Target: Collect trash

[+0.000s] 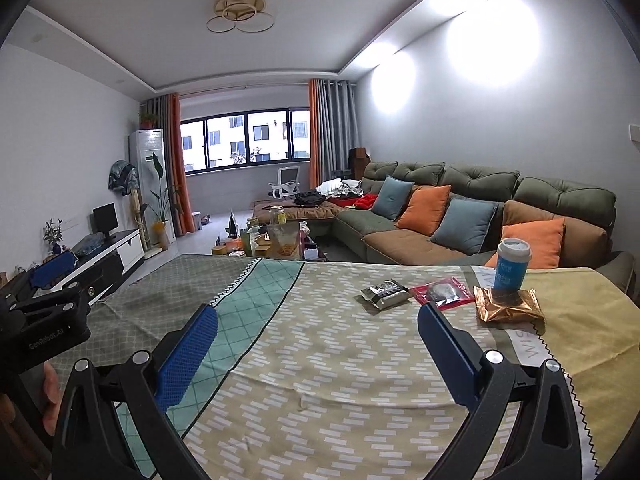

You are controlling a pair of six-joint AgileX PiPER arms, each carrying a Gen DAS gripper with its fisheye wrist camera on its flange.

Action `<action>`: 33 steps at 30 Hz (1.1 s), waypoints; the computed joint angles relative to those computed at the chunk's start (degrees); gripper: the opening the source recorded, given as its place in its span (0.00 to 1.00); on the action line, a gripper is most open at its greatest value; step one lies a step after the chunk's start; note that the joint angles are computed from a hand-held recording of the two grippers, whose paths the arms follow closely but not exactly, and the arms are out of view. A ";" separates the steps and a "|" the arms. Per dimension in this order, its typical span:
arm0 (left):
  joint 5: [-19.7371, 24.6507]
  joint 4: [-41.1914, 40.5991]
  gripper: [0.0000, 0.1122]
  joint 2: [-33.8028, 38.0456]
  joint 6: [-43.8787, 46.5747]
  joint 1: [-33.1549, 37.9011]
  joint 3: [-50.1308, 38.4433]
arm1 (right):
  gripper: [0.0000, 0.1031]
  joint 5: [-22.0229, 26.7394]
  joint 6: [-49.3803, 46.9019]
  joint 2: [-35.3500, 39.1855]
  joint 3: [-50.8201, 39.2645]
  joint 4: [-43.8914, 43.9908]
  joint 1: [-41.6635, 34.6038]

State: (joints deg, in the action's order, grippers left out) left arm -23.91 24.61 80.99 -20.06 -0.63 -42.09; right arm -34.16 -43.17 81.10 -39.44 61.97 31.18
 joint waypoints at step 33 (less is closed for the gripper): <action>-2.51 -2.31 0.89 -1.08 2.16 0.62 2.02 | 0.97 -0.80 1.16 -0.32 0.28 -1.22 -0.55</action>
State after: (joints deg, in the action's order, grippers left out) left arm -26.43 22.30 79.91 -17.90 -0.01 -40.06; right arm -34.96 -42.01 80.78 -39.17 60.75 30.63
